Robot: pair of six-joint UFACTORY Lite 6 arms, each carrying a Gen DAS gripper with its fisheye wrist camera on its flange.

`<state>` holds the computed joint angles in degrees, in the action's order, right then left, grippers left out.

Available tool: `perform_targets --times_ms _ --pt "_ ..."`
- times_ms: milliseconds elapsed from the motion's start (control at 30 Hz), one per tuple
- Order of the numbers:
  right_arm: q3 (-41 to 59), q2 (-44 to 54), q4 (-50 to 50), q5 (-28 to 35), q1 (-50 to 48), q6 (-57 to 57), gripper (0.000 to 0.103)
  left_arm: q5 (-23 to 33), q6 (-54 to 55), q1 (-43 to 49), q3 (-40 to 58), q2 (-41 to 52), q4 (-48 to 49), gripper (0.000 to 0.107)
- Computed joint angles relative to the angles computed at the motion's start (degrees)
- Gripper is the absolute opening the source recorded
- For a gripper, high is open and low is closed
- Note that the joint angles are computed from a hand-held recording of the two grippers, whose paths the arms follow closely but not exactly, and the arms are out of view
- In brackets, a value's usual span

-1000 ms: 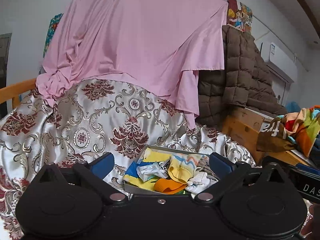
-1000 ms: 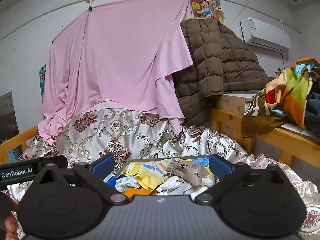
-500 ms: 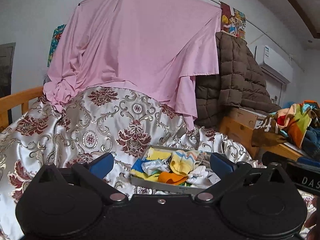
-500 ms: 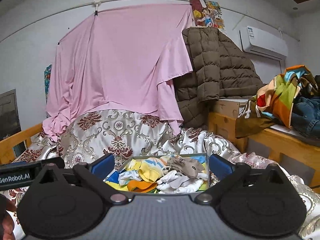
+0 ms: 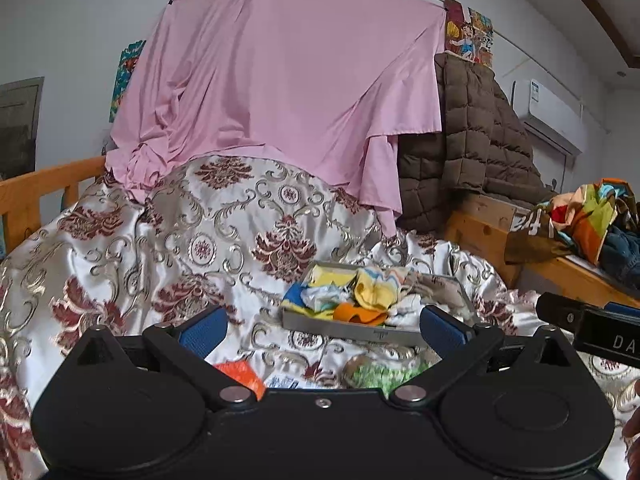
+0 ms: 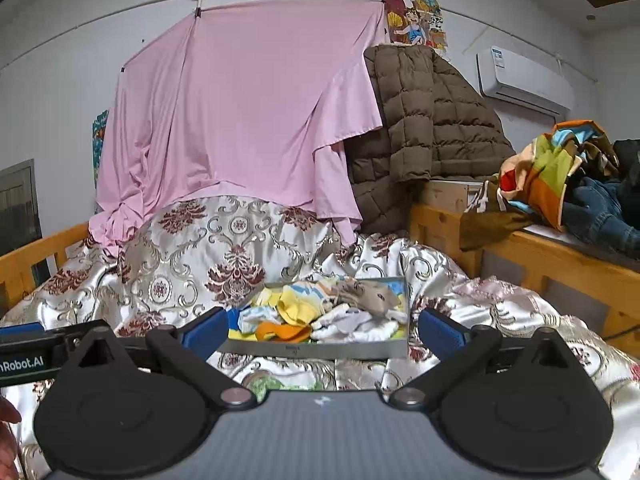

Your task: Organize soft objects

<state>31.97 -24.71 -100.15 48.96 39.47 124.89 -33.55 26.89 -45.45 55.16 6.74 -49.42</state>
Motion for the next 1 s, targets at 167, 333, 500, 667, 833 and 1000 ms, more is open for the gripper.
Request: perform_targets --times_ms 167,333,500,667,833,1000 --pt "-2.2 -1.1 3.5 4.4 5.6 -1.1 0.103 -2.5 -1.6 -1.5 -6.2 -3.2 0.3 0.102" --pt "-3.7 -0.5 4.9 8.9 10.3 -0.4 0.103 -4.7 -3.1 -2.8 -10.9 -5.7 -0.2 0.102" --pt "-4.9 -0.2 6.9 12.2 14.4 0.2 0.103 -7.3 -3.4 -3.8 -14.2 -7.3 -0.6 0.102" --pt "-5.3 0.8 9.0 14.8 18.1 0.8 0.103 -9.4 -3.3 -5.1 -17.0 -8.5 -1.7 0.102" --pt "-5.8 3.2 10.0 17.2 21.0 3.1 0.103 -12.6 -3.0 -6.8 -19.5 -9.0 -3.2 0.102" --pt "-5.2 6.5 10.8 18.2 22.7 4.4 0.103 -14.6 -5.0 -7.8 -22.1 -9.6 -4.6 0.102"
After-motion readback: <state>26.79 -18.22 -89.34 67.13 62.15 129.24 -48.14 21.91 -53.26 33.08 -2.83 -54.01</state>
